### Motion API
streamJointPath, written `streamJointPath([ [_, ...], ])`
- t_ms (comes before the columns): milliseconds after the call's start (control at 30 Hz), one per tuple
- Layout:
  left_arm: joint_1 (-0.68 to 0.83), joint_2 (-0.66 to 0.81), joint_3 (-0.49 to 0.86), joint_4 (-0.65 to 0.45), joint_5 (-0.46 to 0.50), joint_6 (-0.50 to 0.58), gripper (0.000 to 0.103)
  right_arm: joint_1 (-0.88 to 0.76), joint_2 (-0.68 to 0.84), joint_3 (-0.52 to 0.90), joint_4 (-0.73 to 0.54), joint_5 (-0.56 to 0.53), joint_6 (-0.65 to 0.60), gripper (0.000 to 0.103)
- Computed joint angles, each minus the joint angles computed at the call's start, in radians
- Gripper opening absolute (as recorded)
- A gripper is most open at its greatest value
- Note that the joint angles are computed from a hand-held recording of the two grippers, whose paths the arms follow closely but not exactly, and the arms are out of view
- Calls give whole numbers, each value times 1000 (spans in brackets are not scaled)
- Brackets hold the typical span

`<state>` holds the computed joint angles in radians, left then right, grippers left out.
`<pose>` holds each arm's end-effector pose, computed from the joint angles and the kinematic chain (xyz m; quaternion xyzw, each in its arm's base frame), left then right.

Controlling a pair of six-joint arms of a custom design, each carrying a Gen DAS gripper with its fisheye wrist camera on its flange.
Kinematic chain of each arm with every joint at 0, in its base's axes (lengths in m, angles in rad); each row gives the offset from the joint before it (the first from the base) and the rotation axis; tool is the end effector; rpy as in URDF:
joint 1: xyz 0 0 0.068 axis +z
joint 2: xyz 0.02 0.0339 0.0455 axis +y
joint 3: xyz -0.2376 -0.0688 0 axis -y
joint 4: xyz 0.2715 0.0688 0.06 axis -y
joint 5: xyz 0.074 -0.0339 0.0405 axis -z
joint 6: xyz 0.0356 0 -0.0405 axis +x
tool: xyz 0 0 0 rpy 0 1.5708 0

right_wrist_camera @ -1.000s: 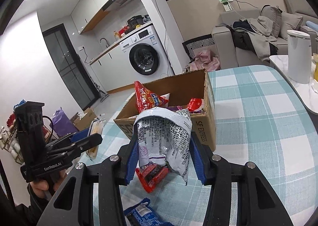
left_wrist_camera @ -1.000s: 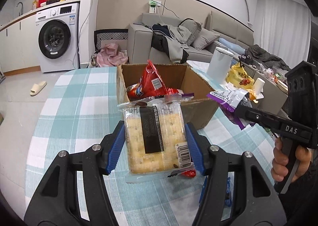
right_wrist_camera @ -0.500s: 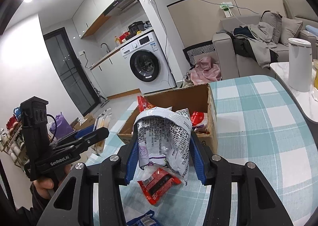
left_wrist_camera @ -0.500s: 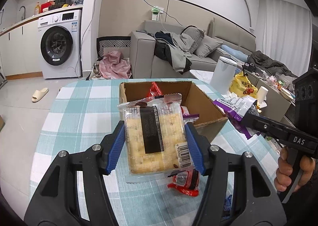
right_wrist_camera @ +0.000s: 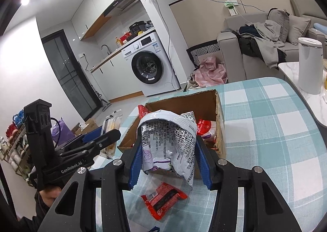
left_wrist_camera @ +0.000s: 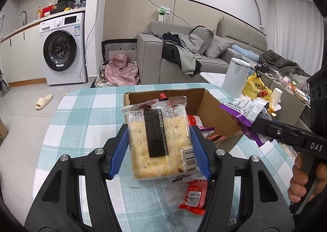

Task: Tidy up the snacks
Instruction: 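Lift the cracker pack and silver bag and carry them toward the box, then open the left tool over the box while the right tool releases the silver bag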

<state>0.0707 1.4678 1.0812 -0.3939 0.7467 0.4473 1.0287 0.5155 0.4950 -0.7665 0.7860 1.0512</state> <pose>0.3417 0.0000 0.2326 0.2988 0.8179 -0.2336 0.4327 0.1020 0.1206 0.2148 0.1559 0.8520 0.1251 0.4838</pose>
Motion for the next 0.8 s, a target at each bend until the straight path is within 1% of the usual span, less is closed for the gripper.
streamJointPath([
  [467,-78,104,59,97,-67,-60,57,-227,17,-43,157,-181,-154,48],
  [800,-125,195,117,127,-100,-82,57,-348,78,-53,257,-280,-228,48],
])
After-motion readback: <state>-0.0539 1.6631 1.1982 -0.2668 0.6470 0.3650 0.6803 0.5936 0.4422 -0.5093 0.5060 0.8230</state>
